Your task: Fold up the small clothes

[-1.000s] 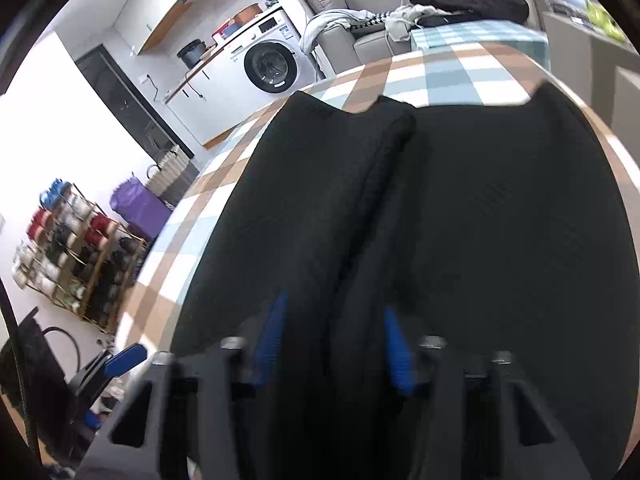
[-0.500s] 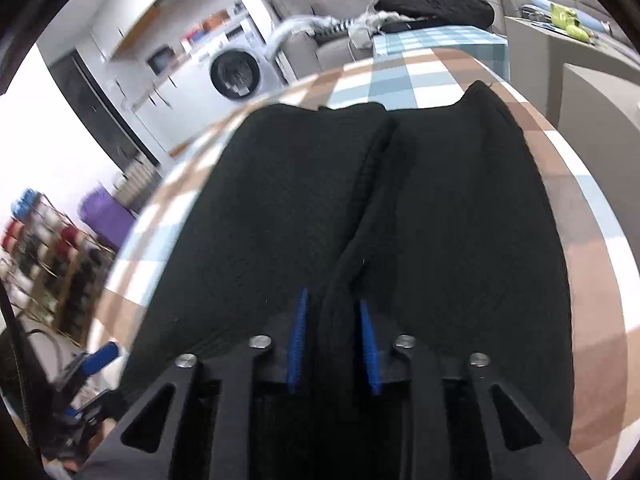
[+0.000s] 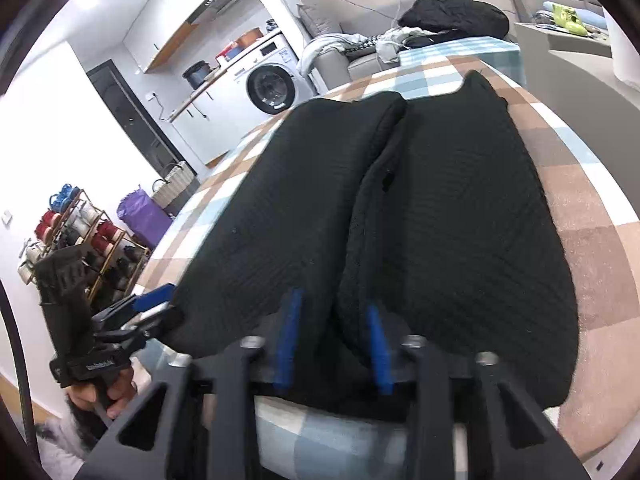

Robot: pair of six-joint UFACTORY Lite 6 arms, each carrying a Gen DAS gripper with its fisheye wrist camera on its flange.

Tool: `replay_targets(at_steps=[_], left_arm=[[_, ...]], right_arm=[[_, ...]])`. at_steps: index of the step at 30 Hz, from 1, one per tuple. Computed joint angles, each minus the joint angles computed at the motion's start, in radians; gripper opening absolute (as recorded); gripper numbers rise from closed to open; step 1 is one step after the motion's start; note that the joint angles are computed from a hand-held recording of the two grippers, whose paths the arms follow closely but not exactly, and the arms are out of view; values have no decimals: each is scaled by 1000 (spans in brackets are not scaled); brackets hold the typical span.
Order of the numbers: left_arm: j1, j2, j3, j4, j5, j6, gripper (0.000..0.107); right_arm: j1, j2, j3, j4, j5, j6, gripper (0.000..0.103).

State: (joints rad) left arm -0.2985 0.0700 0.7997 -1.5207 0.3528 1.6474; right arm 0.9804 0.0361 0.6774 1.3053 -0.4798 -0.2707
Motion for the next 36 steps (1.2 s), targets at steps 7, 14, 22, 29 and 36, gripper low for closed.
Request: replay_targets(at_steps=[7, 14, 22, 29, 36], left_arm=[[22, 22, 12, 32, 35, -28, 75], [32, 27, 22, 43, 59, -65, 75], [14, 29, 37, 26, 23, -44, 75], [12, 58, 59, 43, 20, -61, 75], [8, 45, 48, 41, 10, -61, 75]], right_arm=[[16, 48, 49, 217, 0, -185, 8], [-94, 6, 60, 229, 53, -204, 42], [-480, 354, 539, 755, 261, -966, 44], [-568, 591, 875, 1234, 200, -1577, 13], [-559, 411, 625, 1402, 291, -1598, 38]])
